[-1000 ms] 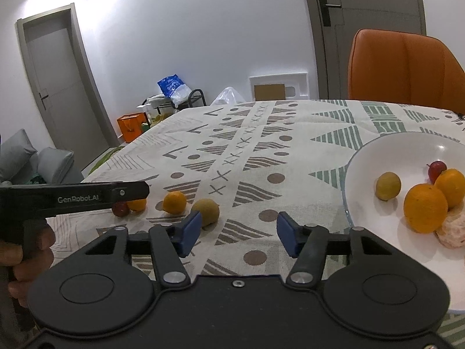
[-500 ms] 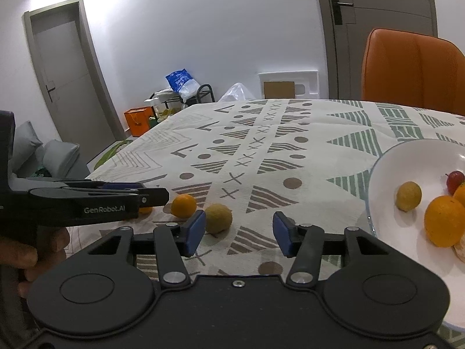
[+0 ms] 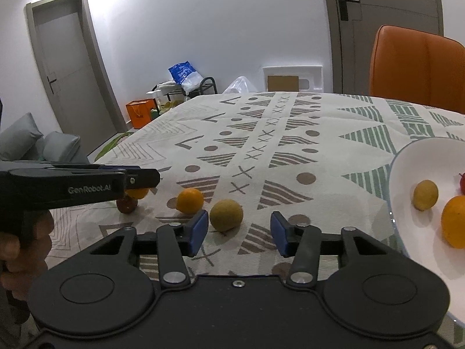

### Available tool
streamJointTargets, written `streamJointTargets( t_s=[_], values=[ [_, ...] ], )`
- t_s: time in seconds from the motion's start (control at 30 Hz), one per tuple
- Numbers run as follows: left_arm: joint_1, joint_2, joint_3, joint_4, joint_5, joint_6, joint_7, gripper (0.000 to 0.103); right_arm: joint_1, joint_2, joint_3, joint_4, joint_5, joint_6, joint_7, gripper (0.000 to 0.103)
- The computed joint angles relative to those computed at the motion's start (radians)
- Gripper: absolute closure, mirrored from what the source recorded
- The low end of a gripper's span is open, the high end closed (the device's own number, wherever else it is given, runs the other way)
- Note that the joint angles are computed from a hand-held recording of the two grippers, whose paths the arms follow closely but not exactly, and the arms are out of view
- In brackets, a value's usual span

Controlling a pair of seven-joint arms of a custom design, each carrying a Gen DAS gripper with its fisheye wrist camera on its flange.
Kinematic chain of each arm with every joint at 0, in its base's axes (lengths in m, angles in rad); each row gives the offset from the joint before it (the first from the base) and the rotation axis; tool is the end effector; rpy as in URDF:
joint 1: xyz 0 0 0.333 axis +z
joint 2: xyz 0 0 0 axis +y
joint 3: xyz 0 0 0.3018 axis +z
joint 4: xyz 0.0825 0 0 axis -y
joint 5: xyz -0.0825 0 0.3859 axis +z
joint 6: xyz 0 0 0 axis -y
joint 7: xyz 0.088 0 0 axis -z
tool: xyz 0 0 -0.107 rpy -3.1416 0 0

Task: Organize fruits
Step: 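Grasp a small orange with the left tool while the right tool grasps the brownish plum, then release the brownish plum into the bowl while the left tool carries the small orange over it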

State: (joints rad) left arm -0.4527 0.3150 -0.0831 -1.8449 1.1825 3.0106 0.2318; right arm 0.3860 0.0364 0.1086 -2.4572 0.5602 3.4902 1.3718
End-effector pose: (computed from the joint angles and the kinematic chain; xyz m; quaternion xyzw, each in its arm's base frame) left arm 0.5283 -0.3872 0.4087 -0.5305 0.7181 -0.3877 0.2295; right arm 0.4837 0.1886 0.3783 -0.6476 0.6068 -0.2387 0.3942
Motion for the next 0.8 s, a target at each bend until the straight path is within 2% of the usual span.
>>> streamJointTargets(
  t_s=[0.13,0.17,0.23,0.37,0.8],
  values=[
    [-0.003,-0.013,0.007,-0.01,0.024,0.006,-0.031,0.082,0.014,0.015,-0.001,0.024,0.036,-0.004,-0.044,0.058],
    [-0.002,-0.015,0.006,-0.011,0.028,0.006,-0.037,0.082,0.02,0.02,-0.004,0.032,0.053,-0.007,-0.062,0.066],
    [-0.002,-0.023,0.007,-0.017,0.048,0.008,-0.059,0.082,0.061,0.029,-0.023,0.059,0.173,-0.023,-0.174,0.078],
    [0.006,-0.036,0.002,-0.025,0.091,0.013,-0.1,0.082,0.078,0.018,-0.02,0.059,0.243,-0.007,-0.248,0.078],
    [0.016,-0.06,-0.042,-0.027,0.198,0.009,-0.195,0.082,0.031,-0.077,0.032,-0.047,0.241,0.065,-0.199,0.078]
  ],
)
